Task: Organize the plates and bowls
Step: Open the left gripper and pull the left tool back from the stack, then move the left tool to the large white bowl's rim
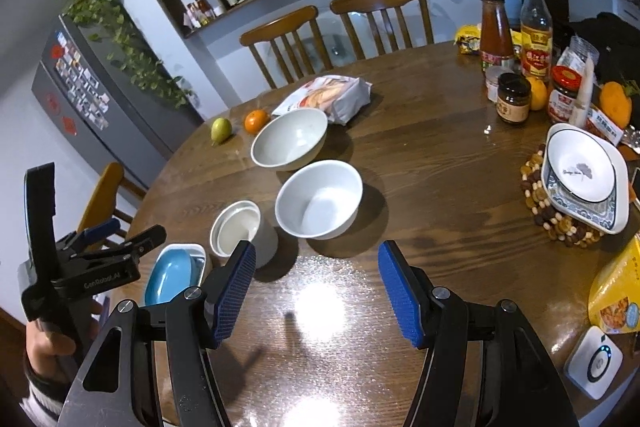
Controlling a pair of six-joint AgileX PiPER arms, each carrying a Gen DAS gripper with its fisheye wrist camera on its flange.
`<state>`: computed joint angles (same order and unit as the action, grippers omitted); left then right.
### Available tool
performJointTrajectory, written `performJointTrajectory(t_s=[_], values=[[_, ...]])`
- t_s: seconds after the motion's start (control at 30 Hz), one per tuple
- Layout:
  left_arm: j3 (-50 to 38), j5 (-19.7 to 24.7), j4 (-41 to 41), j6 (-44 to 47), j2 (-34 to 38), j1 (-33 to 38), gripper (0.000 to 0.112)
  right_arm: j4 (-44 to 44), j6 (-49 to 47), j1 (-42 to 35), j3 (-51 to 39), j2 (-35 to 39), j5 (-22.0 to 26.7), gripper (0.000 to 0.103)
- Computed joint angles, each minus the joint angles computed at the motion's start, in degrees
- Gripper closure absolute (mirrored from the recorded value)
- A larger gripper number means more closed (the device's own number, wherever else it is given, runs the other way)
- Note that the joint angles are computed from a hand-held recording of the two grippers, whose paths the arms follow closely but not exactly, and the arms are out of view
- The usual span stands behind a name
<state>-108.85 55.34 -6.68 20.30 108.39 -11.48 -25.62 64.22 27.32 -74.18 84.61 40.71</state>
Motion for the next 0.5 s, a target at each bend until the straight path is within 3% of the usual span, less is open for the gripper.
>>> performJointTrajectory(t_s=[0.23, 0.5], values=[[-5.87, 3.21, -1.21, 0.03, 2.27, 0.74, 0.01, 2.56, -3.51, -1.15, -2.31, 1.18, 0.64, 0.039], [-24.97, 11.41, -2.11, 0.1, 8.5, 1.97, 0.01, 2.34, -7.24, -1.25, -8.17, 2.7, 2.64, 0.039]])
